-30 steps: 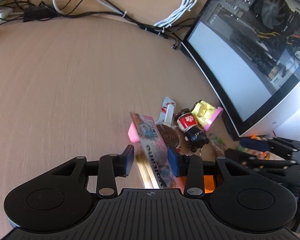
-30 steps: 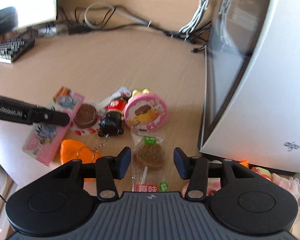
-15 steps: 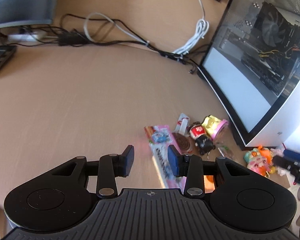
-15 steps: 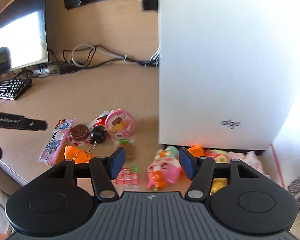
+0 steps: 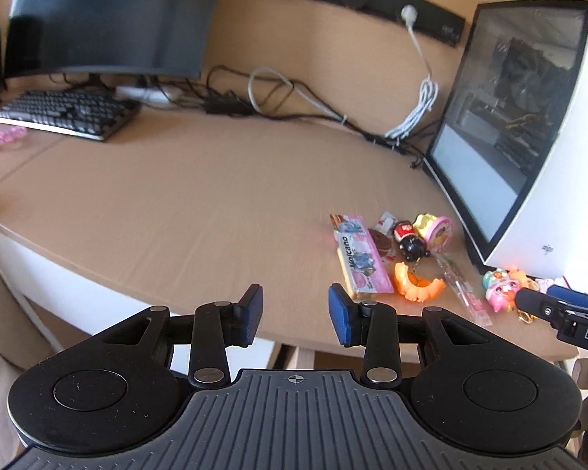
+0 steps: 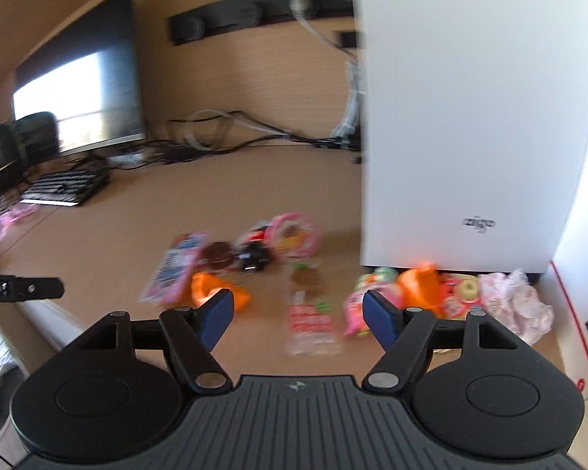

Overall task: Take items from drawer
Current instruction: 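Push the empty drawer closed with both tools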

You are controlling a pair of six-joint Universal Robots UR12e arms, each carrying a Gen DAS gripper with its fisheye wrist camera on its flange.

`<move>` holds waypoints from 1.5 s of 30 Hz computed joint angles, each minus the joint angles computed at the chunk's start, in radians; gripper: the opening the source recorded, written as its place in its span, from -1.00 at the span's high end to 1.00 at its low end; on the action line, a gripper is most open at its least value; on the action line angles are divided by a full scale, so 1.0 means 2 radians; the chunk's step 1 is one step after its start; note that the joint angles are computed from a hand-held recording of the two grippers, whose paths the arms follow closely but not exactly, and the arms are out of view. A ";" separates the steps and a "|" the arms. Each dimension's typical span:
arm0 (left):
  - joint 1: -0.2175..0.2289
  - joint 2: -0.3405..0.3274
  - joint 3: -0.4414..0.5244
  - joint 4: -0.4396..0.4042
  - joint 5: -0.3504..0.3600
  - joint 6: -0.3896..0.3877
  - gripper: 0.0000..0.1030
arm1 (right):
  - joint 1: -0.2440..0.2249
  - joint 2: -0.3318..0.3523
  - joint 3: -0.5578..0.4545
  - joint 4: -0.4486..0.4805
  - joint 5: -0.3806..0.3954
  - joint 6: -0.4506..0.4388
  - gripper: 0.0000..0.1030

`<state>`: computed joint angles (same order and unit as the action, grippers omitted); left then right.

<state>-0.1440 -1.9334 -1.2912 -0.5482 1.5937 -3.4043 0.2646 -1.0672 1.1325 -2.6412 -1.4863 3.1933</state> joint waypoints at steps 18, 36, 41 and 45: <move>0.022 0.134 -0.182 0.007 -0.108 0.085 0.21 | 0.085 -0.096 0.139 -0.026 -0.084 -0.007 -0.54; -0.045 0.113 -0.205 0.017 -0.080 0.113 0.21 | 0.077 -0.157 0.256 0.061 -0.240 0.134 -0.54; -0.059 0.096 -0.196 0.031 -0.035 0.100 0.22 | 0.053 -0.156 0.262 0.061 -0.210 0.143 -0.53; -0.064 0.085 -0.187 0.047 -0.008 0.092 0.22 | 0.048 -0.143 0.259 0.023 -0.225 0.128 -0.53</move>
